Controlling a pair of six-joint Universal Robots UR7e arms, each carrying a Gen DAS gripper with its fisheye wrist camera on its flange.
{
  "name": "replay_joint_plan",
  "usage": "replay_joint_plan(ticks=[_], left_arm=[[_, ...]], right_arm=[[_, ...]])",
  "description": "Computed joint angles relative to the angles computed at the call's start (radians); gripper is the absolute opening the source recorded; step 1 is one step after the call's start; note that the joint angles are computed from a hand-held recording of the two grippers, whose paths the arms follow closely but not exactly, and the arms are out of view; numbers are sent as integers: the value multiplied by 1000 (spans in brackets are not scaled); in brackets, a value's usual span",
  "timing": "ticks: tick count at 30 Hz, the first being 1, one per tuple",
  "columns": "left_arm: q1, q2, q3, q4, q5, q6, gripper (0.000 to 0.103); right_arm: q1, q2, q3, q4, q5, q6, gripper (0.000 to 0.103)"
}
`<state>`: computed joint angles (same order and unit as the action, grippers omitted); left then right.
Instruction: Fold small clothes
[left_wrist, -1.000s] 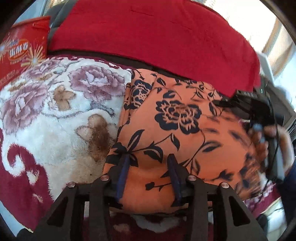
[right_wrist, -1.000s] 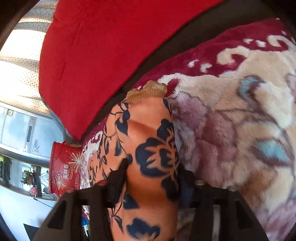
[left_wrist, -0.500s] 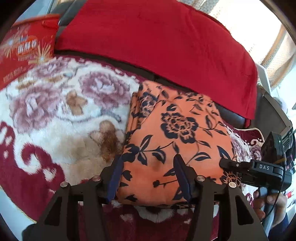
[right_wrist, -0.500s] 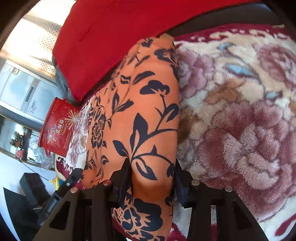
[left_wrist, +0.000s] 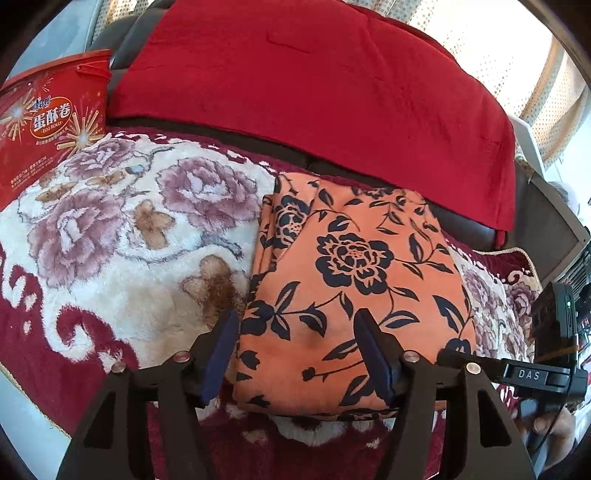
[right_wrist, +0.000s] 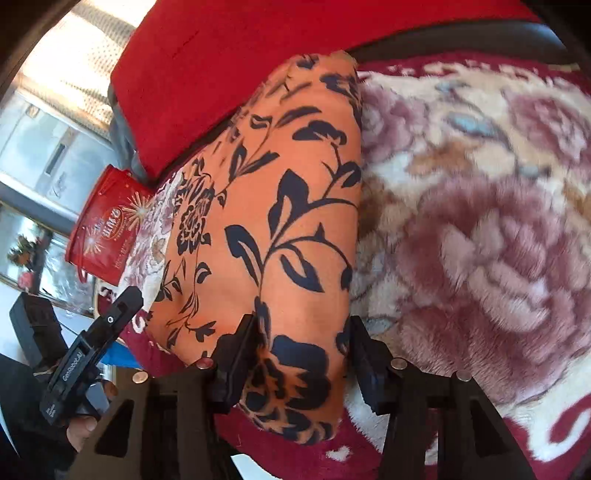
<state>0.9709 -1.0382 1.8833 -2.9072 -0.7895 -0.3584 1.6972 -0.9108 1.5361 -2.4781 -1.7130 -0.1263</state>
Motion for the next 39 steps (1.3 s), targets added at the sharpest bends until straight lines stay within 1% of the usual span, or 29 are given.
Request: replay_joint_plan(ticks=[2,3,4,5,6,7,8,9,11,14,16,17,18,19,20,23,24,26,28,29,30,31,32,33,34,35,36,37,39], left_arm=[[5,1,-3,0,0,8,66],[8,3,-7,1,1,13,66],[14,5,-13,5,0,15,66],[17,8,-18,7,-2,13,67],[23,11,-25,7,-11,16,70],[33,16,-36,6,-26,23,72],[41,19,-46,7,-39,30,75],[49,25,-57,4,-55,36,76],[81,35,-90,-5,-136,40,76],[140,64,-147,-15,-260,-3,78],[184,98,-205,61,-345,-48,78],[196,111,-228,106,-363,-62,78],[206,126,-247,141,-374,-64,78],[208,135,-250,135,-369,-47,75],[207,139,-245,113,-371,-14,61],[211,138,-257,125,-416,-5,39],[204,137,-259,126,-408,3,35],[175,135,-261,120,-379,27,33],[148,140,-267,102,-392,36,33],[139,145,-268,90,-396,39,34],[129,154,-271,80,-393,31,40],[118,172,-284,88,-372,13,44],[116,186,-300,122,-354,4,54],[115,203,-326,198,-313,-16,67],[119,213,-332,232,-289,-42,71],[123,199,-319,224,-306,-53,74],[125,185,-303,207,-319,-57,74],[124,164,-281,186,-313,-65,74],[120,129,-242,123,-286,-67,74]], right_arm=[[-11,-20,14,-20,45,0,54],[-15,-28,15,-31,50,9,57],[-18,-34,15,-37,54,13,66],[-23,-43,13,-48,68,18,71],[-28,-48,10,-61,87,20,72],[-31,-48,3,-68,101,19,75],[-35,-44,-12,-68,113,18,82],[-39,-37,-30,-66,117,18,83],[-41,-6,-83,-39,117,22,83],[-53,58,-173,9,154,35,83],[-49,129,-260,92,140,41,83],[-43,159,-288,128,133,47,80],[-37,171,-295,126,127,14,75],[-23,178,-293,107,101,-35,62],[-10,181,-295,101,65,-53,56],[12,180,-311,104,33,-94,41],[19,176,-312,103,27,-108,40],[30,149,-301,97,33,-119,39],[30,105,-268,58,44,-120,39],[22,76,-245,38,57,-103,39],[12,62,-237,33,63,-83,40],[-5,51,-231,27,57,-55,48],[-17,54,-229,20,47,-39,63],[-42,61,-238,46,41,-5,71],[-55,70,-247,79,21,43,72],[-72,63,-235,81,40,64,72],[-94,41,-197,54,102,67,72],[-103,24,-170,31,129,59,72],[-105,1,-135,-12,127,36,72]])
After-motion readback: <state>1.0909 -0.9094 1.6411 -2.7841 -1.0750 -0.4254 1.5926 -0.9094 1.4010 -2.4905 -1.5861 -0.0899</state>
